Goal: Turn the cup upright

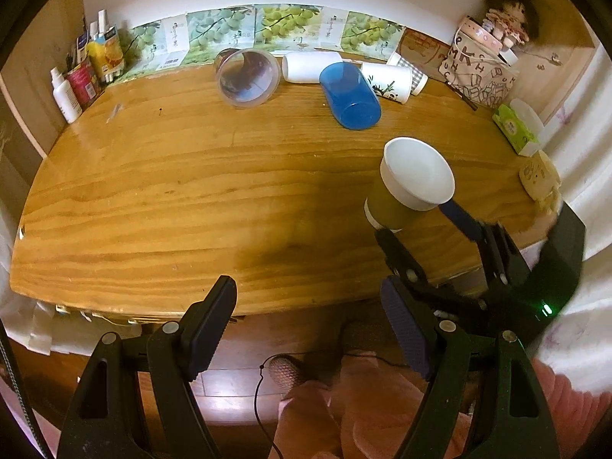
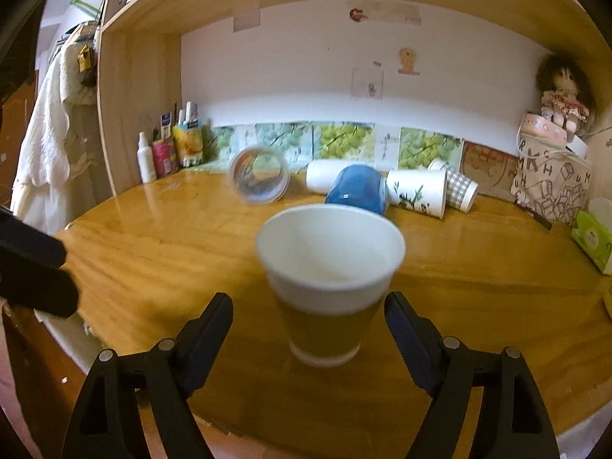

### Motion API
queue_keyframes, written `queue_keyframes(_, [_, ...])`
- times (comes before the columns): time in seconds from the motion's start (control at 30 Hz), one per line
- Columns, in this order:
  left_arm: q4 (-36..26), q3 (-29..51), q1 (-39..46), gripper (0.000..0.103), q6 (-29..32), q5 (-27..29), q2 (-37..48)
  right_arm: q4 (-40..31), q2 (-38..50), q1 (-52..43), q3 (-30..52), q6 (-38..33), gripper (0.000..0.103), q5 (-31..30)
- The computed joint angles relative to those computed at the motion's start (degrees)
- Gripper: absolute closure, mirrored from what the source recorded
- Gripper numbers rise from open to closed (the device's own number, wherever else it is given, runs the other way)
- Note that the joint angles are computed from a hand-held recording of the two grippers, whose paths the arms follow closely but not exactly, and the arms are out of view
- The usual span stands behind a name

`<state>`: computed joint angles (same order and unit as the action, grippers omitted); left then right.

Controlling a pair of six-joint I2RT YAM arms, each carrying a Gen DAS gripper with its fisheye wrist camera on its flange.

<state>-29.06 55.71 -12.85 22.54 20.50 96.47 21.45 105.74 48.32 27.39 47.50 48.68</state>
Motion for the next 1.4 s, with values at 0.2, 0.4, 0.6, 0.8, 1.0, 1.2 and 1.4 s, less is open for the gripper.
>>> queue_keyframes(0.2, [-0.2, -1.0, -0.6, 0.022, -2.0, -0.2, -2.5, -21.8, -13.7, 5.0, 0.1, 11.5, 0.02, -1.9])
queue_keyframes(0.4, [-2.3, -0.6, -1.2, 0.022, -6.0, 1.4, -6.9, -46.6, -29.9, 8.0, 4.3, 22.8, 0.015, -3.6])
queue_keyframes(0.6, [-3.2, 0.2, -2.3, 0.022, -9.4, 2.6, -12.5, -69.6, -35.3, 11.9, 15.4, 31.6, 0.014, -1.8])
queue_keyframes(0.8, [-3.5, 0.5, -1.3, 0.022, -13.6, 3.4, -18.1, -80.8, -36.9, 15.5, 24.0, 37.0, 0.014, -0.8])
queue_keyframes(1.0, [0.9, -3.4, -0.3, 0.015, -15.0, 2.7, -28.2, -86.2, -36.8, 18.8, 27.7, 42.5, 0.014, 1.3])
queue_keyframes(1.2, [6.3, -7.5, 0.5, 0.003, -15.7, 1.9, -34.8, -91.5, -33.5, 24.4, 29.5, 51.6, 0.014, 8.0])
queue_keyframes(1.4, [8.3, -9.2, 0.4, 0.001, -16.0, -1.2, -37.9, -103.4, -26.7, 28.3, 35.0, 63.0, 0.014, 12.7])
